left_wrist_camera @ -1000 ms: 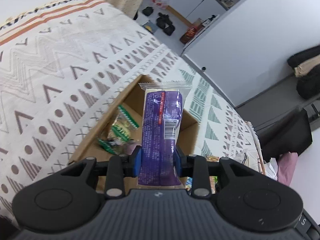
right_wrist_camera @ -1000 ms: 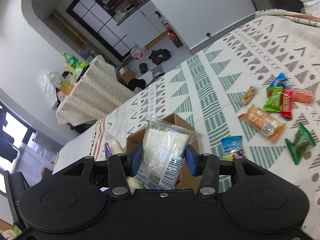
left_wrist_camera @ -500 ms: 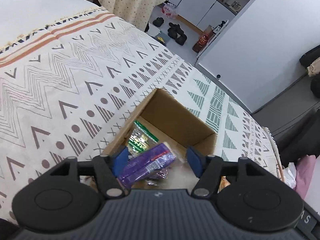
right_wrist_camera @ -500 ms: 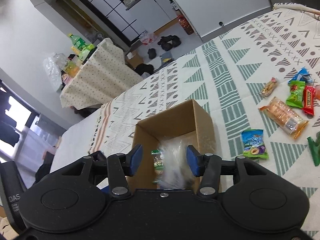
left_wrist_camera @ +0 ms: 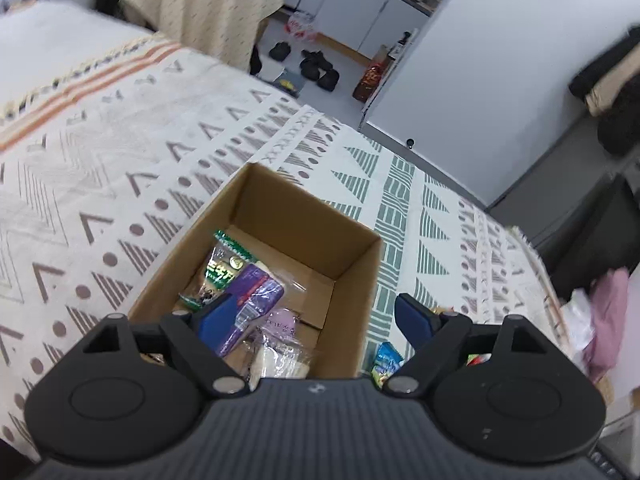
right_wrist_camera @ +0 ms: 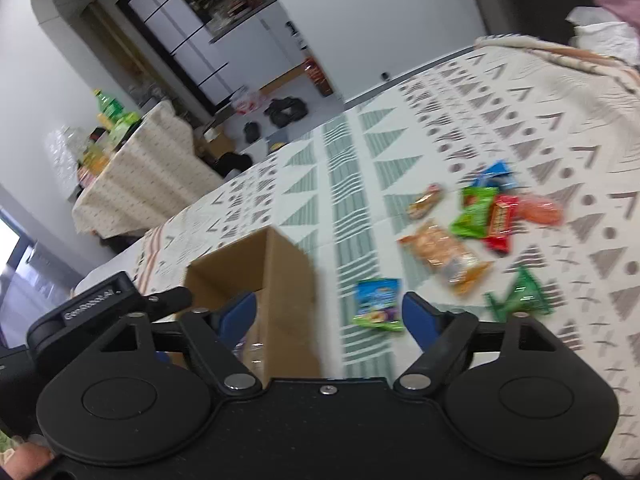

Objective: Organize snacks
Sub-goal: 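Open both tools to drop the packs into the box and withdraw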

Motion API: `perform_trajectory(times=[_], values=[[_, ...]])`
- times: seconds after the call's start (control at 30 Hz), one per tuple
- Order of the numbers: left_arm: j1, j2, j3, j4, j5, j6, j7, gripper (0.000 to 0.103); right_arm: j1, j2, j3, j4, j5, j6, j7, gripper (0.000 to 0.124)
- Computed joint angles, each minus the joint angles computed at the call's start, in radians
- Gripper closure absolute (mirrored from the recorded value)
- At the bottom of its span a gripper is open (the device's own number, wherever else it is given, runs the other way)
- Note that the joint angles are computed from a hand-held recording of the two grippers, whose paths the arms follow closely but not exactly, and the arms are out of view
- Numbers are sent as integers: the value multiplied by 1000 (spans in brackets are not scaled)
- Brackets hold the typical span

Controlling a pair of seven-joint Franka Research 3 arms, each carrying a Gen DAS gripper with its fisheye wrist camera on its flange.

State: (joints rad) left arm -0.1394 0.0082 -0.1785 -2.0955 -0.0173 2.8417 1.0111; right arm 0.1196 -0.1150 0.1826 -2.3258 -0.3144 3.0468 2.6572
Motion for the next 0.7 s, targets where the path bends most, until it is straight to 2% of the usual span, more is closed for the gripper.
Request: perform_trajectory(times=[0.07, 0.27, 0.4, 0.53, 0.63, 0.7], values=[[-7, 2, -6, 8, 59, -6, -16, 14, -28, -23, 10, -27, -35, 5, 37, 34], [-31, 12, -25, 12, 12, 7, 47, 7, -124, -91, 62, -104, -80, 32, 67, 22], [-45, 19, -39, 13, -56, 19, 109, 0, -195, -133, 108, -156, -88, 45, 47, 21], [-61, 27, -47, 16, -46, 40, 118, 0, -241, -171, 135, -207, -52, 57, 4, 21], [-75, 40, -47, 28, 35, 28, 70, 0, -238, -187, 122, -240, -2, 72, -46, 21], [-76, 52, -58, 38, -4, 21, 101, 0, -248, -196, 127, -257, 23, 77, -68, 21]])
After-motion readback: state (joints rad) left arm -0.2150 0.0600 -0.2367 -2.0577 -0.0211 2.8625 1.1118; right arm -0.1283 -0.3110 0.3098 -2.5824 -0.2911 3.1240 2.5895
